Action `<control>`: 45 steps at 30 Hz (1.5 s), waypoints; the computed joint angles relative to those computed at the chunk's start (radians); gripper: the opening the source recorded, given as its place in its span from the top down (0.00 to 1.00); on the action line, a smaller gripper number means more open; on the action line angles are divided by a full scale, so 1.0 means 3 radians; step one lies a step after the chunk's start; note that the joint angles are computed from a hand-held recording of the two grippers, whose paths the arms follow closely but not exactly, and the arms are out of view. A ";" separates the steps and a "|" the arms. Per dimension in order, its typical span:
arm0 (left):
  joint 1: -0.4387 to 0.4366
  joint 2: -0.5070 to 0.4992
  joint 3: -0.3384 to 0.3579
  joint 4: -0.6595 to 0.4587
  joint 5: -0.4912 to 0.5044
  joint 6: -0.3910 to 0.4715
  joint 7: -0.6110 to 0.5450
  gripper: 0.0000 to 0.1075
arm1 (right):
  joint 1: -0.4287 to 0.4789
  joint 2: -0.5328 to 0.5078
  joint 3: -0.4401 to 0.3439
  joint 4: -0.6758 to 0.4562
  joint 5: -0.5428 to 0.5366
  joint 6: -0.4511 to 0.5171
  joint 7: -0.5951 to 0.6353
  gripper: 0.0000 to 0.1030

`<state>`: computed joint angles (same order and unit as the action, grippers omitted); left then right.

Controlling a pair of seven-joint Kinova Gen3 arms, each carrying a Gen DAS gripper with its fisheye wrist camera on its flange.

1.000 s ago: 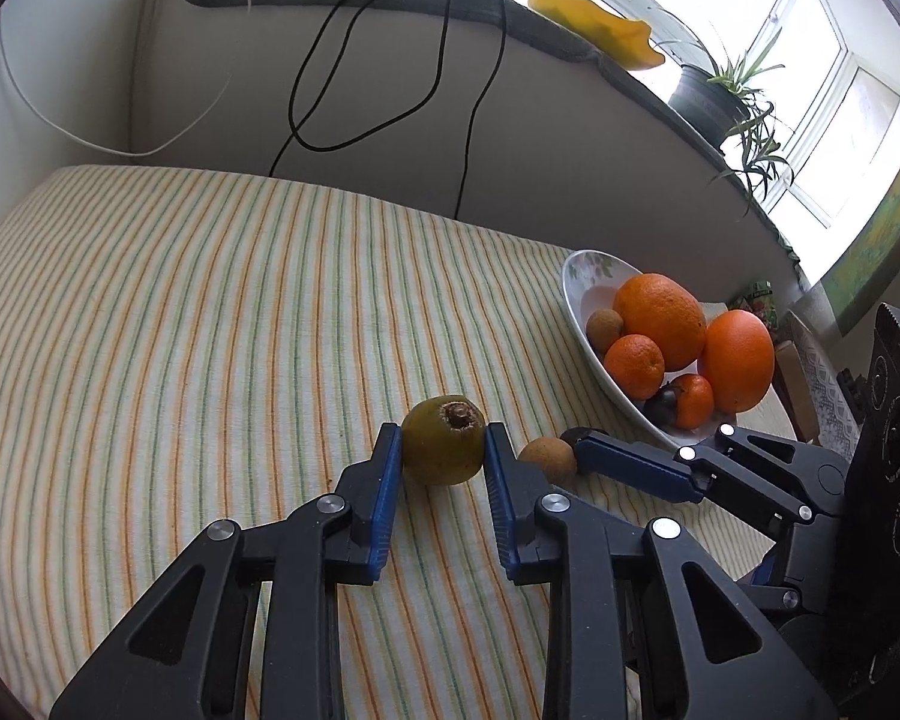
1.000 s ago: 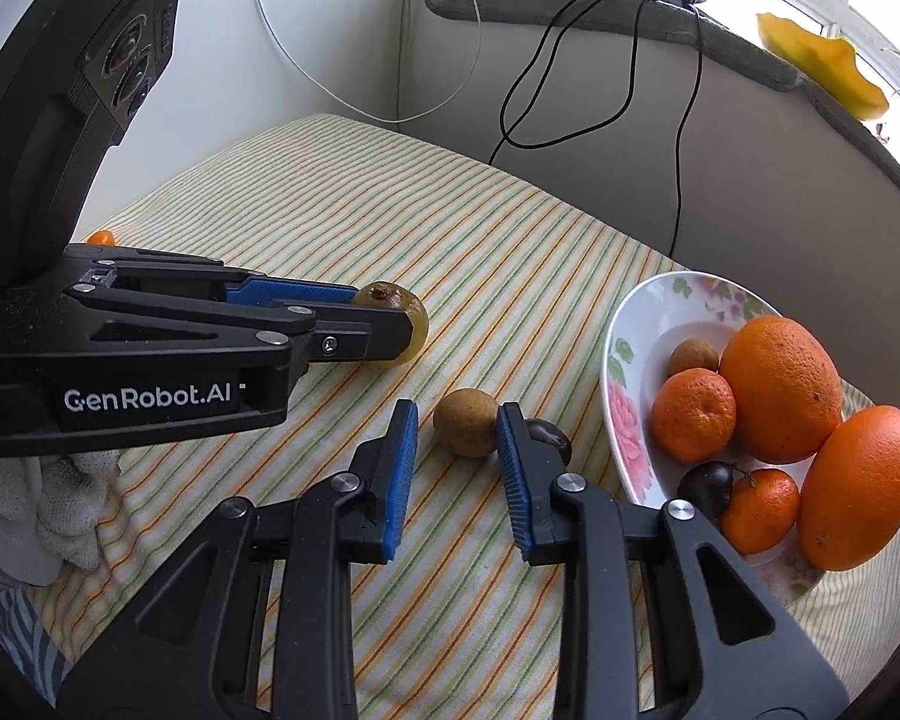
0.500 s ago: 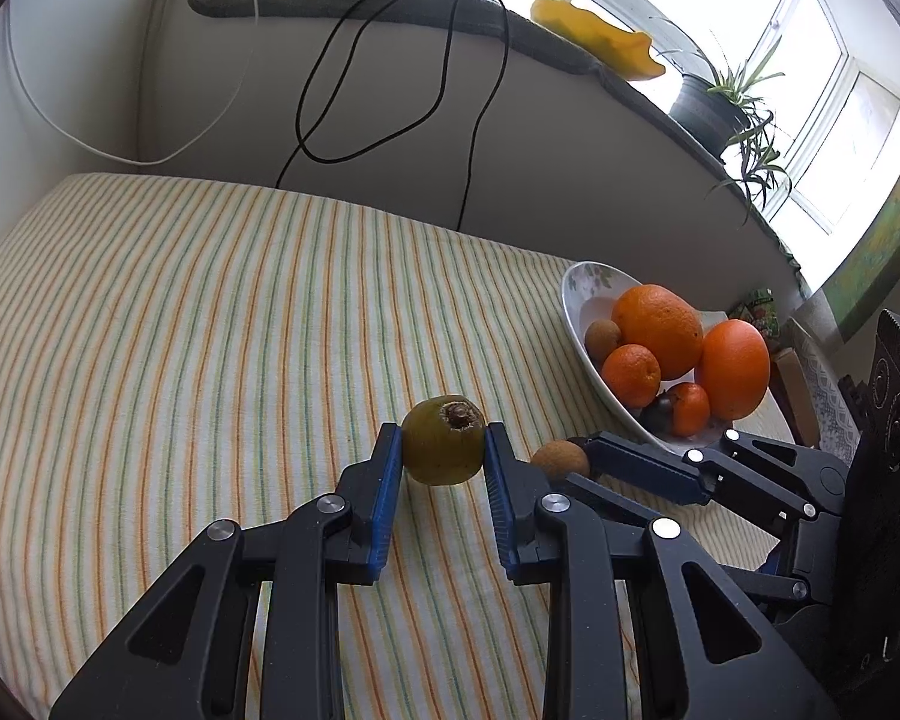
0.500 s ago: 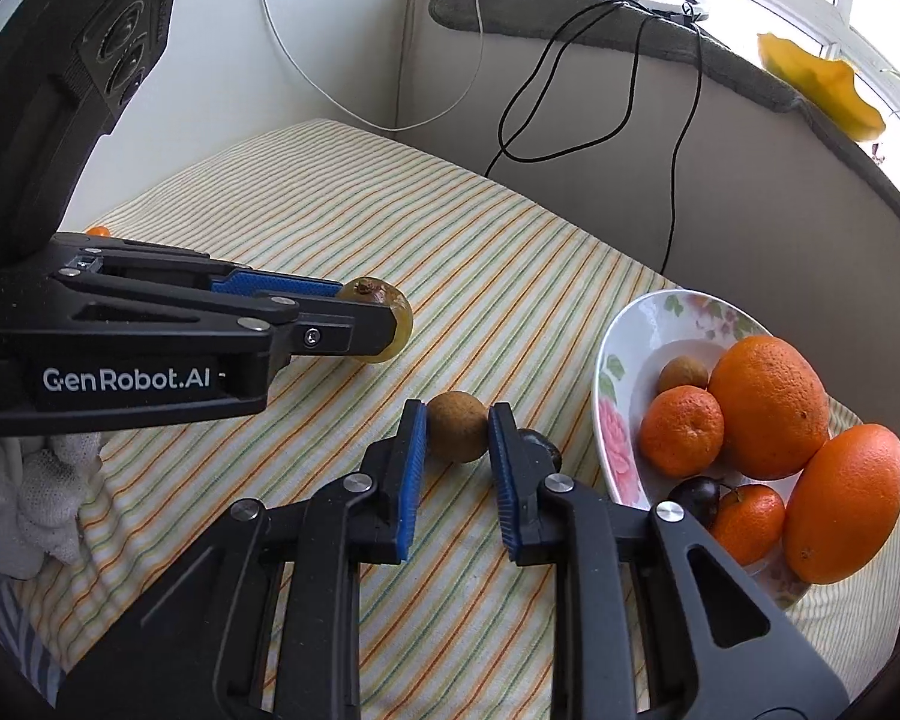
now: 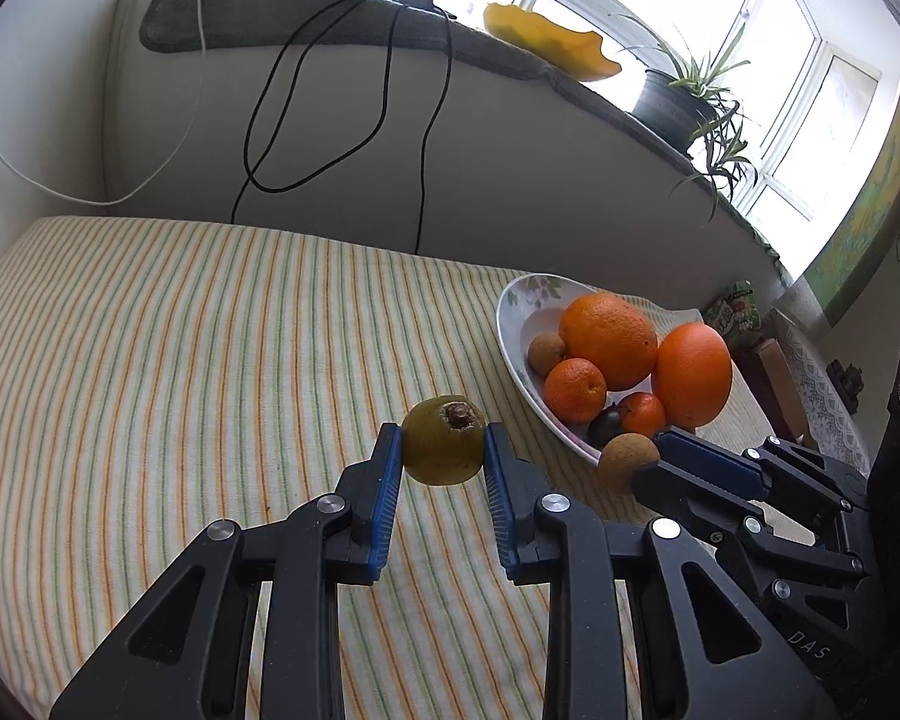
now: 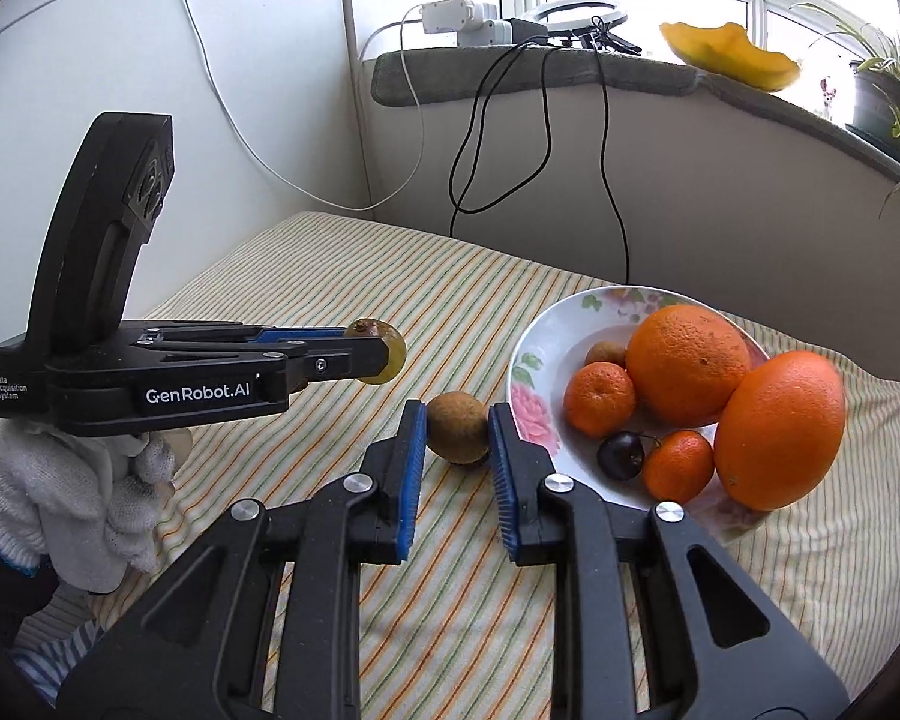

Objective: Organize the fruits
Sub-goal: 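Carry both kiwis over the plate and open both tools to drop them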

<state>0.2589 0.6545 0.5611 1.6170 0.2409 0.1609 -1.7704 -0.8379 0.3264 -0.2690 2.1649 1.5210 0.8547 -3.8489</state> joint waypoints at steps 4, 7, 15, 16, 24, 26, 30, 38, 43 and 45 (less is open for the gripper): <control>0.0107 0.0037 -0.0025 -0.0119 -0.0020 0.0051 0.0001 0.76 | 0.0002 -0.0084 0.0002 0.0093 -0.0039 0.0094 -0.0026 0.79; 0.0201 0.0081 -0.0071 -0.0235 -0.0016 0.0107 0.0008 0.76 | 0.0038 -0.0131 -0.0005 0.0156 -0.0042 0.0100 -0.0076 0.79; 0.0467 0.0187 -0.0255 -0.0565 -0.0009 0.0292 -0.0015 0.76 | 0.0135 -0.0155 -0.0036 0.0296 0.0065 0.0068 -0.0273 0.79; 0.0498 0.0196 -0.0279 -0.0597 -0.0005 0.0308 -0.0015 0.76 | 0.0152 -0.0149 -0.0035 0.0304 0.0094 0.0063 -0.0297 0.79; 0.0718 0.0240 -0.0461 -0.0792 -0.0019 0.0407 0.0019 0.76 | 0.0294 -0.0165 -0.0059 0.0352 0.0234 -0.0053 -0.0398 0.79; 0.0765 0.0240 -0.0509 -0.0817 -0.0024 0.0414 0.0040 0.76 | 0.0303 -0.0161 -0.0067 0.0349 0.0234 -0.0055 -0.0391 0.79; 0.0786 0.0240 -0.0535 -0.0832 -0.0035 0.0420 0.0044 0.76 | 0.0322 -0.0165 -0.0077 0.0350 0.0249 -0.0076 -0.0386 0.78; 0.0843 0.0251 -0.0603 -0.0894 -0.0064 0.0452 0.0086 0.76 | 0.0335 -0.0153 -0.0079 0.0342 0.0257 -0.0086 -0.0375 0.79; 0.0857 0.0277 -0.0621 -0.0952 -0.0071 0.0490 0.0107 0.76 | 0.0354 -0.0163 -0.0072 0.0342 0.0254 -0.0109 -0.0355 0.78; 0.0881 0.0283 -0.0648 -0.0978 -0.0078 0.0504 0.0123 0.76 | 0.0366 -0.0167 -0.0070 0.0346 0.0262 -0.0129 -0.0350 0.78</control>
<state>0.5233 0.7395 0.3668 1.3237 0.2174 0.3122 -1.7335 -0.7282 0.2762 -0.2900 2.2686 1.5995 0.8161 -3.9540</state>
